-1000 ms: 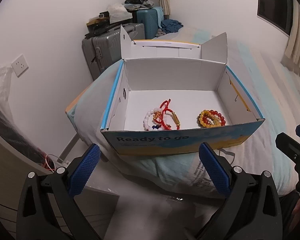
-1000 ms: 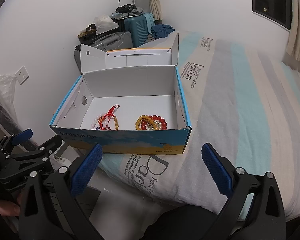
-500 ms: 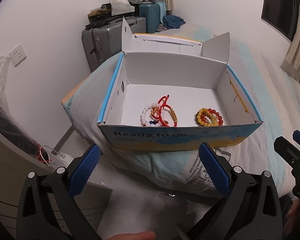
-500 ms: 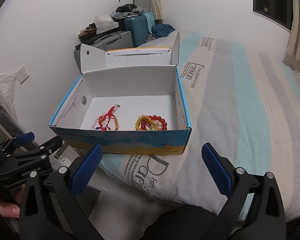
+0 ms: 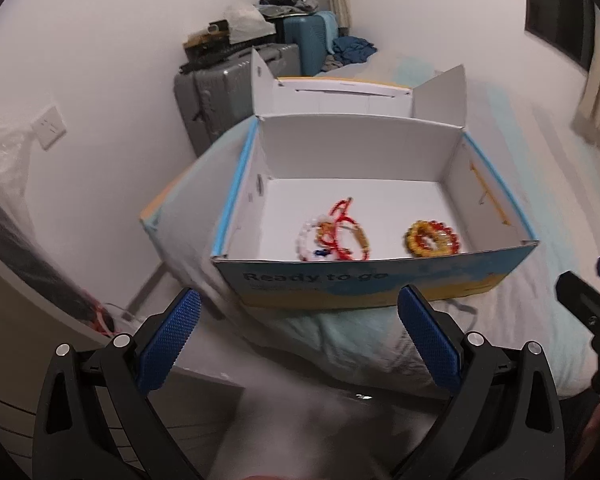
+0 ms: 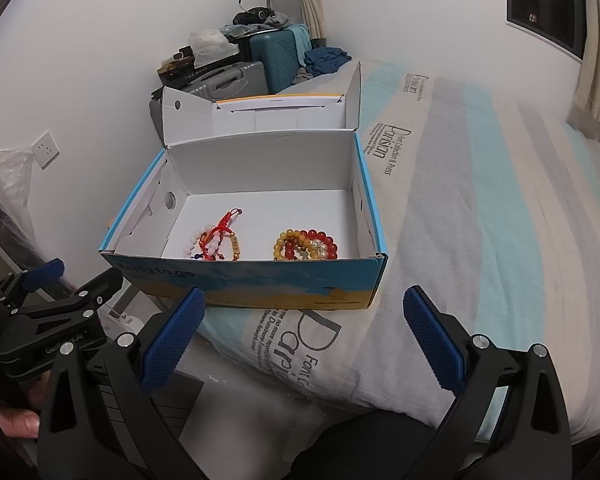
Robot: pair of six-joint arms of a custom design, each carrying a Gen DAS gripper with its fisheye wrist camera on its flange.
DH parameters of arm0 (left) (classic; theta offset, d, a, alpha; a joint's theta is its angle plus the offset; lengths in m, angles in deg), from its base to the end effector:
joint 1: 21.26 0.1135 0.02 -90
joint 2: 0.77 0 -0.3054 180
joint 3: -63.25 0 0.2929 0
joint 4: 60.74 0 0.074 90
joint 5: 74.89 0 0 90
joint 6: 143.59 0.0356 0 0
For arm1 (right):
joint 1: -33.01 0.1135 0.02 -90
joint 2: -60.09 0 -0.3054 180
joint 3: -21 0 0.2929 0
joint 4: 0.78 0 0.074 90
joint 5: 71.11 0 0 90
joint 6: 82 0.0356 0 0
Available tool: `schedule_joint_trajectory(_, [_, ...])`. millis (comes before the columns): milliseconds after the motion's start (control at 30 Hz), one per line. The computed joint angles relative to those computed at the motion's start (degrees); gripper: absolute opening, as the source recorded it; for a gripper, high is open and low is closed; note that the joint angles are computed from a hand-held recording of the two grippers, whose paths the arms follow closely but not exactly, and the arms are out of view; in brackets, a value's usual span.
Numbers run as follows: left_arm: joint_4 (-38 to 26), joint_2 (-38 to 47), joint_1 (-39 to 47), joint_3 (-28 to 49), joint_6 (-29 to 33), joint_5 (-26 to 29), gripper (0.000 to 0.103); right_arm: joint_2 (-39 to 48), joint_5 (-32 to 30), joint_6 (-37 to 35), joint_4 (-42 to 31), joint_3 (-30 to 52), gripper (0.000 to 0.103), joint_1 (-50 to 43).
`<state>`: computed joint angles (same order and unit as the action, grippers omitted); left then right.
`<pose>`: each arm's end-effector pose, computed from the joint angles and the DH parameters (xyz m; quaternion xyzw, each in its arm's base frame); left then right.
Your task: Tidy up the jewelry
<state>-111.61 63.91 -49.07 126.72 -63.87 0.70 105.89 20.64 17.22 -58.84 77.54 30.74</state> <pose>0.2243 -0.1083 0.2978 0.1027 0.9335 0.0069 0.3434 0.1690 -0.0078 0.3065 0.0988 0.9261 0.0079 0.3641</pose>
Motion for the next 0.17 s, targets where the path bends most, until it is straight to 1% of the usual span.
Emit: schedule_joint_trajectory(167, [-0.2,-0.15,0.36,0.13,0.21,1.03,0.097,0.08,-0.34,-0.08,0.11,-0.1,0.095,-0.32])
